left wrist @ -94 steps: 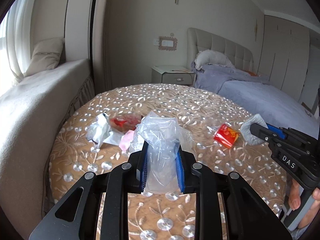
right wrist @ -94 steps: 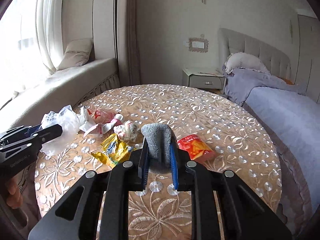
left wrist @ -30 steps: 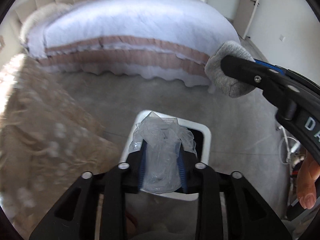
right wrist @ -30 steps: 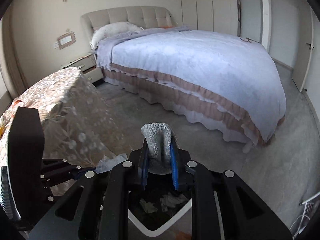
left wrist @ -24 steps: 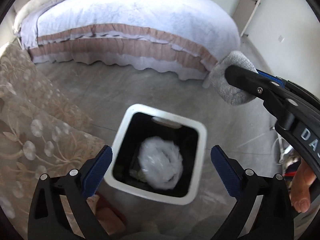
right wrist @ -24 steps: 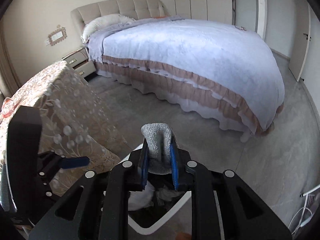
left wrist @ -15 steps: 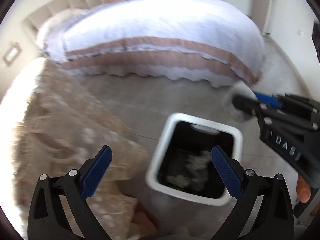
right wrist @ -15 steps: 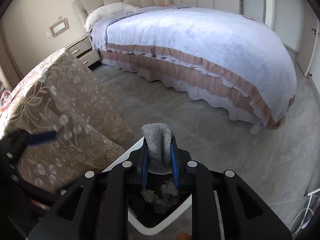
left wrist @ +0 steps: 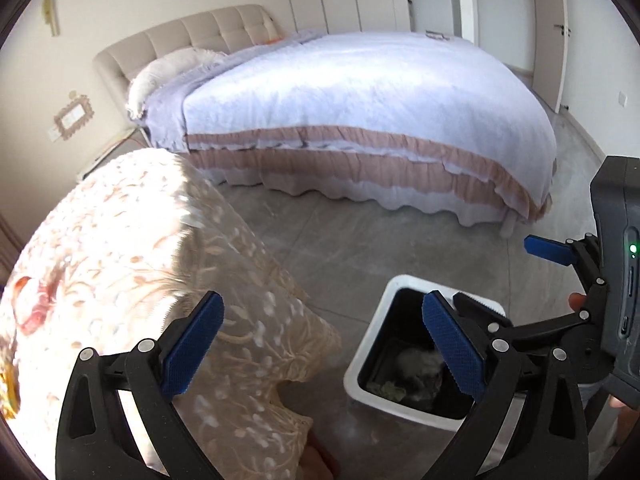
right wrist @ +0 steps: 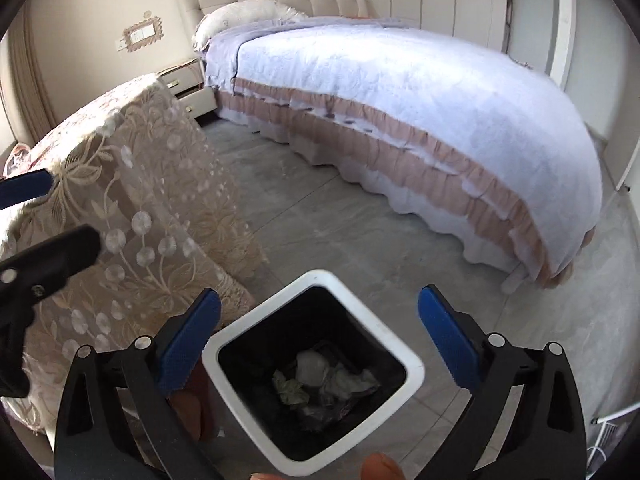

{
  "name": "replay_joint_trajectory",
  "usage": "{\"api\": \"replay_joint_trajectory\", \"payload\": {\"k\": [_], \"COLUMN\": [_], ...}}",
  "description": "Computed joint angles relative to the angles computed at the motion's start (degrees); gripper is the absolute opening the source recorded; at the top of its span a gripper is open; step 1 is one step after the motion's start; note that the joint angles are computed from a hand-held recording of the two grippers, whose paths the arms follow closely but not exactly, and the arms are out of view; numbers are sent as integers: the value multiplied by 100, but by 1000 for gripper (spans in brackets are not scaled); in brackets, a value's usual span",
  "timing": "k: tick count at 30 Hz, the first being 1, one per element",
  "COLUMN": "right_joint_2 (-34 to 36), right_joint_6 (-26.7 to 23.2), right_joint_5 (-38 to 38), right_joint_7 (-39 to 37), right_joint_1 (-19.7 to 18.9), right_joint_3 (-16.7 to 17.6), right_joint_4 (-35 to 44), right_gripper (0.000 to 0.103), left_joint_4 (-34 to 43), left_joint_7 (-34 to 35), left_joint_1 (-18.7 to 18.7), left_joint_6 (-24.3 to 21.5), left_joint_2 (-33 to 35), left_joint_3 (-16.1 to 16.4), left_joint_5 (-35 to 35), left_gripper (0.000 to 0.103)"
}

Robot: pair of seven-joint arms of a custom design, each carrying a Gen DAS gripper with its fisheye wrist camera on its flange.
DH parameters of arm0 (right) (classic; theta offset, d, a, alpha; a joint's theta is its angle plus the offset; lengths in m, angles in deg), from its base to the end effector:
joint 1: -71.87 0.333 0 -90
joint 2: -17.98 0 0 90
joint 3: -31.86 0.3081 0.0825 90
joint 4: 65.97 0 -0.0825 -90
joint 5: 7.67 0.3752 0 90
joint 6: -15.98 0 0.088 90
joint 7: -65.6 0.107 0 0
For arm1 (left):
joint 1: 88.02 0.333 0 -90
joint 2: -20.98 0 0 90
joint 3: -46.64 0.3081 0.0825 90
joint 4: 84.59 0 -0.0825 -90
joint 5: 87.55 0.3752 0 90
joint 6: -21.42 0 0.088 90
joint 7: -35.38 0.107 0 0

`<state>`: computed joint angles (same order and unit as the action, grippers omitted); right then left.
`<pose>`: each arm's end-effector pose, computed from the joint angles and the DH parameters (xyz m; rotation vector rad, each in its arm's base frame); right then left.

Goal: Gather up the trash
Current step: 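Move both tools back over the table toward the remaining trash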

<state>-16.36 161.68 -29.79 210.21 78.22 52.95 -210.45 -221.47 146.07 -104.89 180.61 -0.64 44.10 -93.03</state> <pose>0.3608 0.2100 0.5273 -1.5953 1.9776 -0.7372 0.4490 -0.1559 0.5480 -1.1467 2.2487 -0.7587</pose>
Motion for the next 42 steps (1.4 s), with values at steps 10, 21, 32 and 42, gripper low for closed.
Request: {"api": "replay_joint_trajectory", "payload": {"k": [10, 21, 32, 42], "right_joint_2": [43, 929, 2387, 3683], "right_joint_6": [415, 1091, 684, 243], "right_joint_5": [-614, -1634, -2735, -3308], "right_joint_7": [234, 446, 441, 408], "right_joint_1": [-275, -471, 134, 1030], "right_joint_3": [400, 1026, 1284, 1071], "right_joint_4": [570, 1793, 3421, 4826], "right_gripper": [98, 98, 98, 98], "left_joint_4": [-196, -334, -253, -22], "left_joint_7": [-6, -327, -500, -474], "left_joint_1": [160, 771, 1419, 1862], "left_joint_6": [139, 339, 615, 691], "left_joint_2": [-665, -1258, -1356, -1180], "left_joint_3": [432, 898, 1360, 1714], "left_joint_5": [-156, 111, 375, 359], "left_gripper": [98, 98, 98, 98]}}
